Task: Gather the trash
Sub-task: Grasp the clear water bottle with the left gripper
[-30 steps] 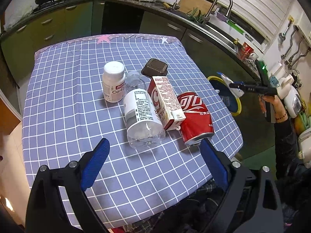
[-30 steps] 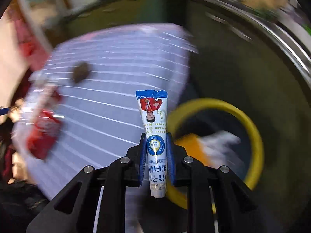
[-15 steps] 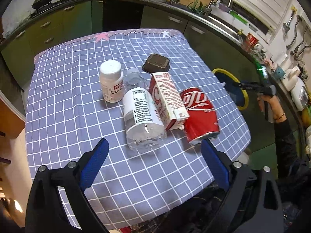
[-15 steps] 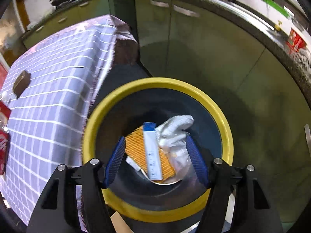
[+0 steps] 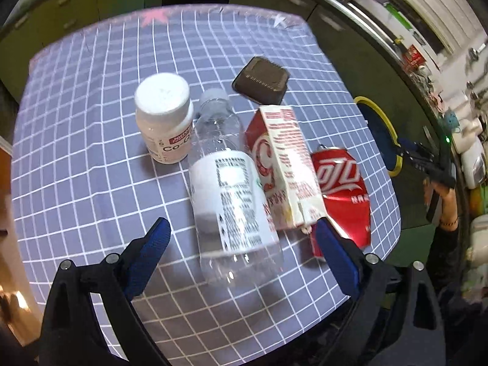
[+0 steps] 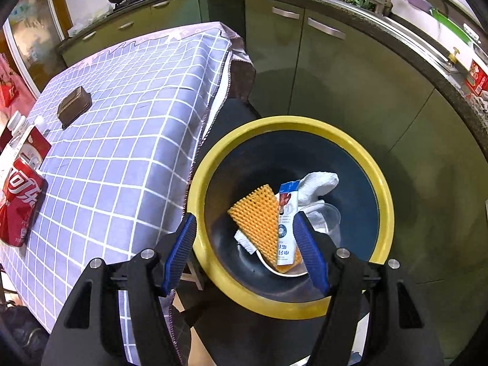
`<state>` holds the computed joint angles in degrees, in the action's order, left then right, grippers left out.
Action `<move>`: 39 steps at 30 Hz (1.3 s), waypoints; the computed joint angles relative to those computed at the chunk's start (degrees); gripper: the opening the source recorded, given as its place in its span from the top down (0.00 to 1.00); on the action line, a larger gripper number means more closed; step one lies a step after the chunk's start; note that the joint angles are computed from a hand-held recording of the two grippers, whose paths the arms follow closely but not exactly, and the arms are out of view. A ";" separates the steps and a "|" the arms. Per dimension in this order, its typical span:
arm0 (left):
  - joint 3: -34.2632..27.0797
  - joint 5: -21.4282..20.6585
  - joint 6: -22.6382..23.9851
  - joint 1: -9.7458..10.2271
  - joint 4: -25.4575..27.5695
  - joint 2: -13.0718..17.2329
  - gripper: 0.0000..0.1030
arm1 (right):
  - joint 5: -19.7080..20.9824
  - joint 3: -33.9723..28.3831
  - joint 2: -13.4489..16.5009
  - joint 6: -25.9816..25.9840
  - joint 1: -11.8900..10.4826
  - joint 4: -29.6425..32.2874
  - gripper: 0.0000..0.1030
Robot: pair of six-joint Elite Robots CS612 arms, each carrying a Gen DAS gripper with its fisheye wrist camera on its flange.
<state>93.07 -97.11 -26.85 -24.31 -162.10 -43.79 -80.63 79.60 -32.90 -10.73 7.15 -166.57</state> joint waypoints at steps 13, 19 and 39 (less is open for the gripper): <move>-8.20 0.24 1.19 0.42 15.25 3.07 0.38 | 2.06 -1.11 1.07 -0.58 0.05 2.93 0.36; -11.14 1.80 3.08 -0.09 20.70 4.43 0.44 | 3.20 -1.10 1.21 -0.64 -0.08 3.11 0.36; -6.66 4.92 4.38 -1.20 16.38 1.62 0.48 | 4.92 0.10 0.65 -0.99 -0.36 2.89 0.36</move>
<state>86.41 -92.18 -22.47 -25.51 -145.72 -42.18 -75.70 79.70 -32.25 -11.72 6.79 -163.68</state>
